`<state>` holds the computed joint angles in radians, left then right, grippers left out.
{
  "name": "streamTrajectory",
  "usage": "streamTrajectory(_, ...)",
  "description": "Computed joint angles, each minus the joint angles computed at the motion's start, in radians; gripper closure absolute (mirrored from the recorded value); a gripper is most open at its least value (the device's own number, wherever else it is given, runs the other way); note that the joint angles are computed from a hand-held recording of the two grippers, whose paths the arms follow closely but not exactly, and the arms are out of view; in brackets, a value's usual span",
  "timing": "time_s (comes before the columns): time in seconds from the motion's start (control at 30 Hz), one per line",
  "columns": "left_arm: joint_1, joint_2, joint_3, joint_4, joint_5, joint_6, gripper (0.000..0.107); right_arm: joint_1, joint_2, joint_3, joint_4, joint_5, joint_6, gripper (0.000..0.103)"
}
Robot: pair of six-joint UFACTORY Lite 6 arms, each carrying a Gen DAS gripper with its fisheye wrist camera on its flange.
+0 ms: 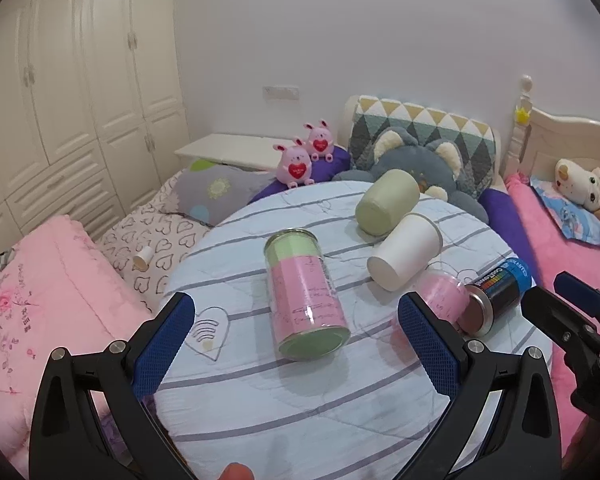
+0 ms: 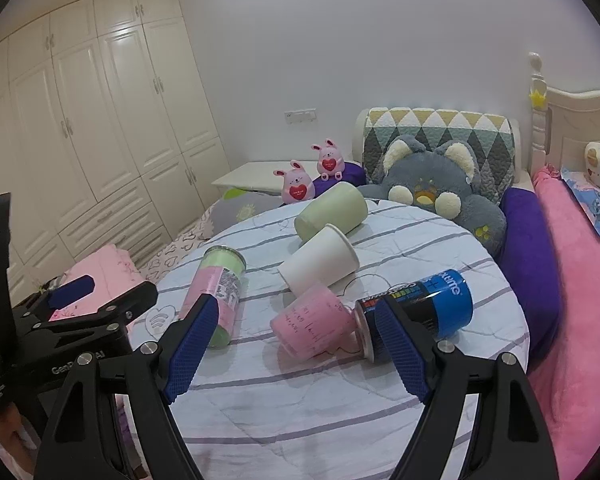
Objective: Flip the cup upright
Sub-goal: 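Move the left tool to the upright cup and close around it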
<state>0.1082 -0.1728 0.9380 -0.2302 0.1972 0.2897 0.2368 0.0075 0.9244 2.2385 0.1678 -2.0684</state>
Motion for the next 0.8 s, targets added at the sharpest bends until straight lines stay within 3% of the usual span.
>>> streamTrajectory(0.17,-0.046,0.117,0.091,0.233,-0.002,-0.251,0.004,-0.025,0.046,0.034,-0.07,0.016,0.051,0.021)
streamTrajectory(0.27,-0.049,0.217,0.181,0.167,0.034,-0.201,0.004,-0.036,0.078,0.059,-0.094,0.024,0.07,0.021)
streamTrajectory(0.4,-0.072,0.366,0.319,0.332,0.087,-0.373,0.004,-0.049,0.13,0.104,-0.169,0.036,0.137,0.021)
streamTrajectory(0.6,-0.048,0.562,0.525,0.226,0.2,-0.289,0.004,-0.057,0.204,0.172,-0.272,0.039,0.238,0.021)
streamTrajectory(0.8,-0.049,0.711,0.674,0.265,0.264,-0.333,0.004,-0.064,0.26,0.224,-0.377,0.052,0.34,0.021)
